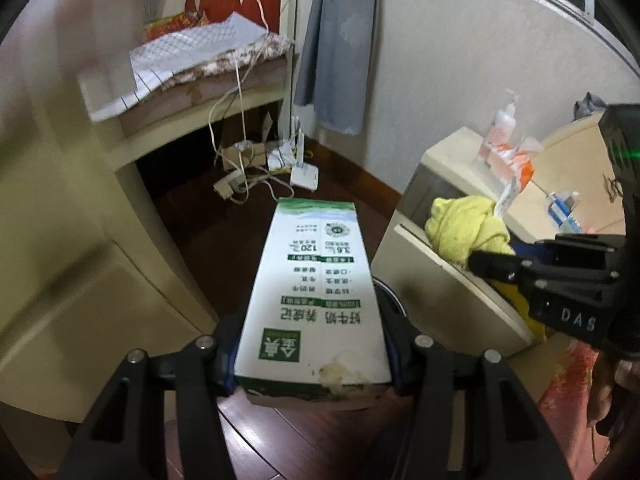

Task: Collect trash
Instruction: 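Carry the milk carton and yellow towel in both tools over the black bin, then move both tools back toward the table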

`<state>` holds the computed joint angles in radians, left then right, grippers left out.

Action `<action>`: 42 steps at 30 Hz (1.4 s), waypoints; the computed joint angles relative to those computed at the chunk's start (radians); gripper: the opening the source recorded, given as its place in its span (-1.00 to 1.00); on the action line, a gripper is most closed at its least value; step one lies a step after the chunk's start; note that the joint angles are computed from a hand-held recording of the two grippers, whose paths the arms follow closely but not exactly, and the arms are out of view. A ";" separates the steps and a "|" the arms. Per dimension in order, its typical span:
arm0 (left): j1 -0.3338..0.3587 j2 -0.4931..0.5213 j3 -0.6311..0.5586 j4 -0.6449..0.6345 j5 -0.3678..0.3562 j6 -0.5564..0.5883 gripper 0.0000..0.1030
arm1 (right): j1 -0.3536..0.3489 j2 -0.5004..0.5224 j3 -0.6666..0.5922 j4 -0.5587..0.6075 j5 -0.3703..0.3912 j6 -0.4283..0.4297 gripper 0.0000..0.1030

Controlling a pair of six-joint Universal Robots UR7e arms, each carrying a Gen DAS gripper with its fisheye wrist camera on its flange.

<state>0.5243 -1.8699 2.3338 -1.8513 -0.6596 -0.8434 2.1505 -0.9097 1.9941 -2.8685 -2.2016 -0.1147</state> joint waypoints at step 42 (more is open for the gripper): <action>0.164 -0.036 0.078 0.075 -0.002 -0.056 0.73 | -0.099 0.165 0.014 -0.118 0.015 -0.209 1.00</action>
